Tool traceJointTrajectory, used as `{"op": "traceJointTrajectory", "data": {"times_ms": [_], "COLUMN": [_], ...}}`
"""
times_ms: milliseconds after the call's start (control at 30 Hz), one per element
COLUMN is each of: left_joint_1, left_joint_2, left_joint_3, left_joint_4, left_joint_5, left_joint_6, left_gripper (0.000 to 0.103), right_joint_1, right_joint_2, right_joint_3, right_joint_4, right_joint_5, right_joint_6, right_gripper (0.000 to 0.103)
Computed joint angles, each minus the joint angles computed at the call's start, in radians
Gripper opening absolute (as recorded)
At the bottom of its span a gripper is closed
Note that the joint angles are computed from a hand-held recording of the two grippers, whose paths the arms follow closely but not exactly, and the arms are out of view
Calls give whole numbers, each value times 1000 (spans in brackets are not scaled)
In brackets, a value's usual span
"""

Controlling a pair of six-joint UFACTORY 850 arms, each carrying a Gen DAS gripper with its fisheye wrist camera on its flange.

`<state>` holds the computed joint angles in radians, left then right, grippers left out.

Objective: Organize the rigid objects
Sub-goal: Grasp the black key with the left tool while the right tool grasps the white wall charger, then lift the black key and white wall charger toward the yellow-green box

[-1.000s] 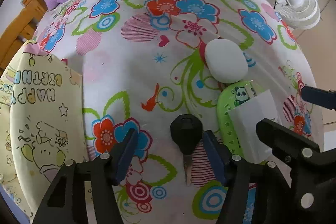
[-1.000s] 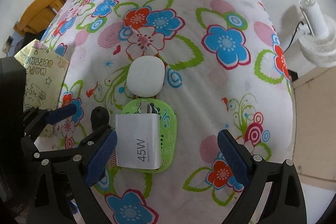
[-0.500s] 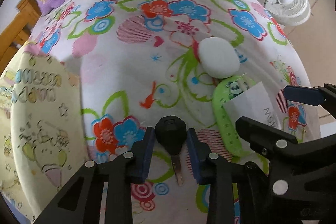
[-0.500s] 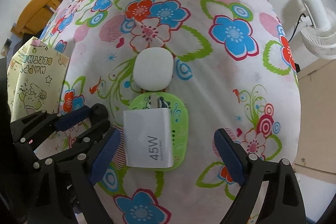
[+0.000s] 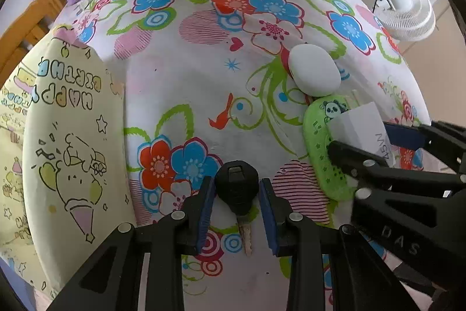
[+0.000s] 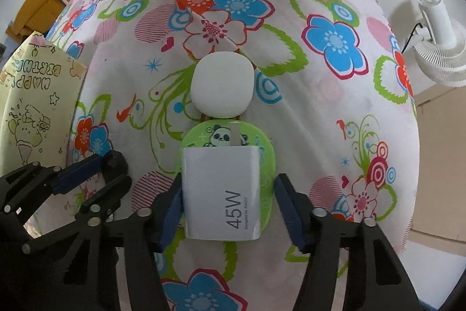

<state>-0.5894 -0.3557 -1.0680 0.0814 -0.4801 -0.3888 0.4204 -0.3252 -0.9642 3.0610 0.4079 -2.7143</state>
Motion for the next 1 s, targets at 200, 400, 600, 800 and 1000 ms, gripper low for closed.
{"op": "traceJointTrajectory", "data": {"times_ms": [200, 400, 600, 800, 1000], "left_joint_1": [0, -24, -44, -50, -53], "left_joint_2": [7, -6, -4, 8, 24], "left_joint_3": [-7, -34, -49, -58, -64], "left_joint_4": [24, 53, 77, 87, 102], "left_joint_5": [-1, -19, -31, -38, -46], "left_joint_6": [-30, -78, -113, -134, -154], "left_gripper": [31, 31, 31, 31, 31], "right_joint_1": [-8, -18, -31, -39, -37], "right_joint_2": [14, 44, 82, 110, 129], "right_joint_3": [13, 44, 67, 73, 68], "right_joint_4": [15, 74, 61, 41, 22], "right_joint_5": [8, 11, 13, 14, 13], "right_joint_6": [-29, -83, -85, -81, -64], "right_gripper": [50, 50, 50, 50, 50]}}
